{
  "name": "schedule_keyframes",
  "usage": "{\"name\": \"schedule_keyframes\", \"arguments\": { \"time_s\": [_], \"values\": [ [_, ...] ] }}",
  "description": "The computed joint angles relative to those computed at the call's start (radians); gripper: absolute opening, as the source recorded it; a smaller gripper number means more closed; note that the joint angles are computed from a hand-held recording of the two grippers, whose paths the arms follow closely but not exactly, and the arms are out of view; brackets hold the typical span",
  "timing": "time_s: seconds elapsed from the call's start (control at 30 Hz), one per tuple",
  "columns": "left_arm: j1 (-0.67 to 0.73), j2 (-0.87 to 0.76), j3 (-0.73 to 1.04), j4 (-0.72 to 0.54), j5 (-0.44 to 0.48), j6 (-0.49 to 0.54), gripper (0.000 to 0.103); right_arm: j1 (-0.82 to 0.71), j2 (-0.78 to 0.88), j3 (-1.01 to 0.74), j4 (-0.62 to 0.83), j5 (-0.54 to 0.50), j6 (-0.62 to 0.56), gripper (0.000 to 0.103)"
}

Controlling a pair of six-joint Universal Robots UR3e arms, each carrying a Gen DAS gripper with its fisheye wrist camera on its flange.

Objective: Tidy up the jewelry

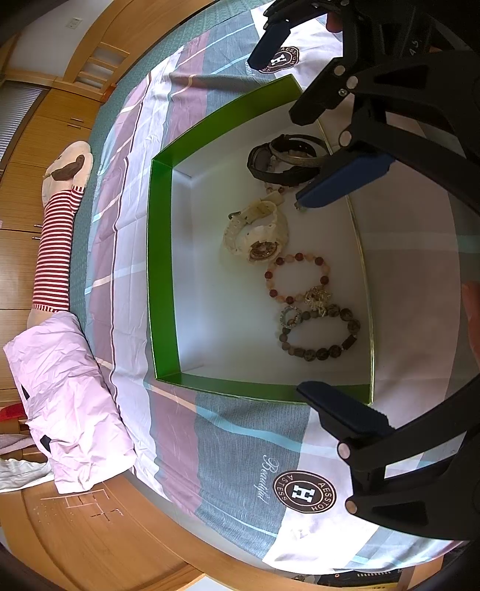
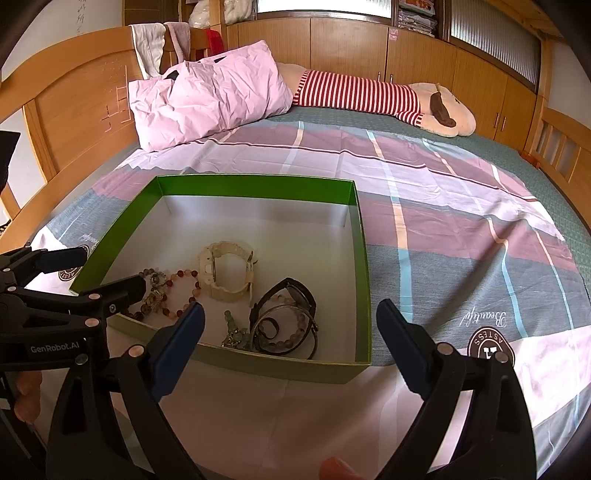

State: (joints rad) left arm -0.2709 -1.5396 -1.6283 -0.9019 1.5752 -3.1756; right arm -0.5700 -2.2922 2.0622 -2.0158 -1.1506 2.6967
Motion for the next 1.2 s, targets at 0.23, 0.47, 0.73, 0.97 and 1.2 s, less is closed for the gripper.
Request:
{"name": "schedule_keyframes", "arguments": {
  "time_s": [0.23, 0.47, 0.73, 0.97, 1.2],
  "values": [
    [0.000, 0.001, -0.002, 0.000, 0.001, 0.000, 0.096, 0.002, -0.003, 0.002, 0.001, -0.001, 0.003, 0.094],
    [0.001, -0.001, 0.001, -0.001, 0.000, 0.001, 0.096, 0.003, 0.002, -0.001, -0.001, -0.002, 0.004, 0.094],
    [0.003, 0.000, -0.006, 0.003, -0.002, 0.003, 0.096, 0.001, -0.003, 0.001, 0.002, 0.001, 0.002, 0.094],
    [0.002, 0.003, -0.013, 0.007, 0.001, 0.003, 0.096, 0.003, 0.001, -0.001, -0.001, -0.002, 0.004, 0.094],
    [0.001, 0.009, -0.034, 0.028, 0.012, 0.002, 0.097, 0.003, 0.002, -0.001, -0.001, -0.002, 0.004, 0.094]
  ]
}}
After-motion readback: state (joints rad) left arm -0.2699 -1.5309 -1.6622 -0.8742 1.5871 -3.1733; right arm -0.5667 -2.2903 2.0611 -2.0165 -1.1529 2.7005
